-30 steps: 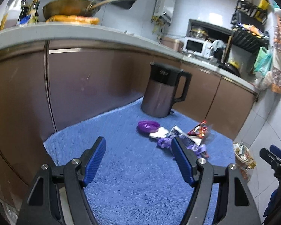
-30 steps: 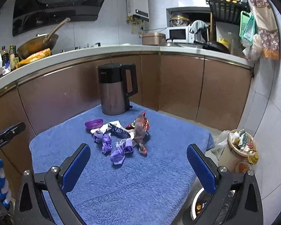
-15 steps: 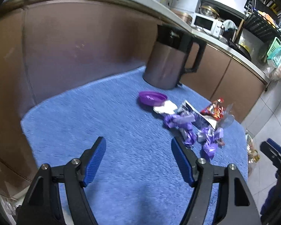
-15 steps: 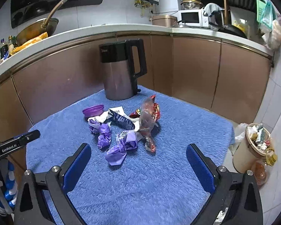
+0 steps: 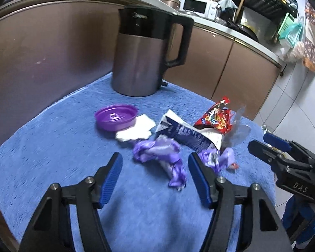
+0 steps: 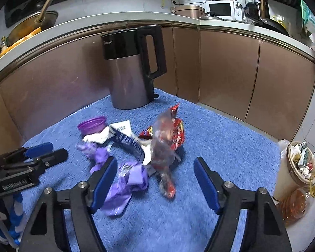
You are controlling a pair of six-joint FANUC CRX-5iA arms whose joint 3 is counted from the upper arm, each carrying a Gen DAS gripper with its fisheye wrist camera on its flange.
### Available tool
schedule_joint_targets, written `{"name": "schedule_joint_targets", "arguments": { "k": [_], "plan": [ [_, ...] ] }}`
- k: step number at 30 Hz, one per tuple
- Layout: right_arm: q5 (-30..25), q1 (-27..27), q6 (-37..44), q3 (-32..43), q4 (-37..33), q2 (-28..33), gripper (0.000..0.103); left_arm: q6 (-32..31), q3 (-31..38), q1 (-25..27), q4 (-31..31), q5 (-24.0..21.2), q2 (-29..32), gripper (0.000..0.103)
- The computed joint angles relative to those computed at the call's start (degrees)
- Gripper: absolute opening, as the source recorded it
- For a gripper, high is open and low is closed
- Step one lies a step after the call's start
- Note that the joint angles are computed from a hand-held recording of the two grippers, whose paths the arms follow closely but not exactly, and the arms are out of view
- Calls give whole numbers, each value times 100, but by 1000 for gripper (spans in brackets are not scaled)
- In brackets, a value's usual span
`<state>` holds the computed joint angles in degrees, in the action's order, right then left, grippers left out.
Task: Collect trash
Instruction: 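Grasp a purple wrapper with the left tool while the right tool grasps a clear wrapper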
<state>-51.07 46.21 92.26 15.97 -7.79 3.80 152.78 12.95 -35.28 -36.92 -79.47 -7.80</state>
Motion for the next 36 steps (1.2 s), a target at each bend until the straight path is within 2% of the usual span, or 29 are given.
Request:
{"name": "schedule_joint_targets", "arguments": {
  "k": [5,6,8,10,12,16,22,32,36],
  "plan": [
    [-164,-86,-18,461,-100,443,59,-417,26,525,476,274,260,42],
    [-211,-105,-10,528,-128,501,54,-447,-66,659,662,450,232,38],
    [-429,-196,45,766,-343,675,43,-449,-140,748,792,609,210,32],
    [-667,-280,121,967,-564,808,21,-404,-78,648,660,534,242,29],
    [-833,-354,159,1069,-744,858,7,-329,-111,578,609,540,181,21],
    [-717,-380,129,849,-793,607,5,-110,-238,436,522,569,-42,14],
    [-526,-355,128,501,-784,2,5,226,-114,-86,99,285,-341,11],
    [-306,-348,176,-46,-846,-1218,5,606,1011,-1788,-1453,-1036,-239,11],
    [-223,-418,187,-236,-833,-1629,5,518,1515,-2327,-1877,-1292,-3,11]
  ]
}}
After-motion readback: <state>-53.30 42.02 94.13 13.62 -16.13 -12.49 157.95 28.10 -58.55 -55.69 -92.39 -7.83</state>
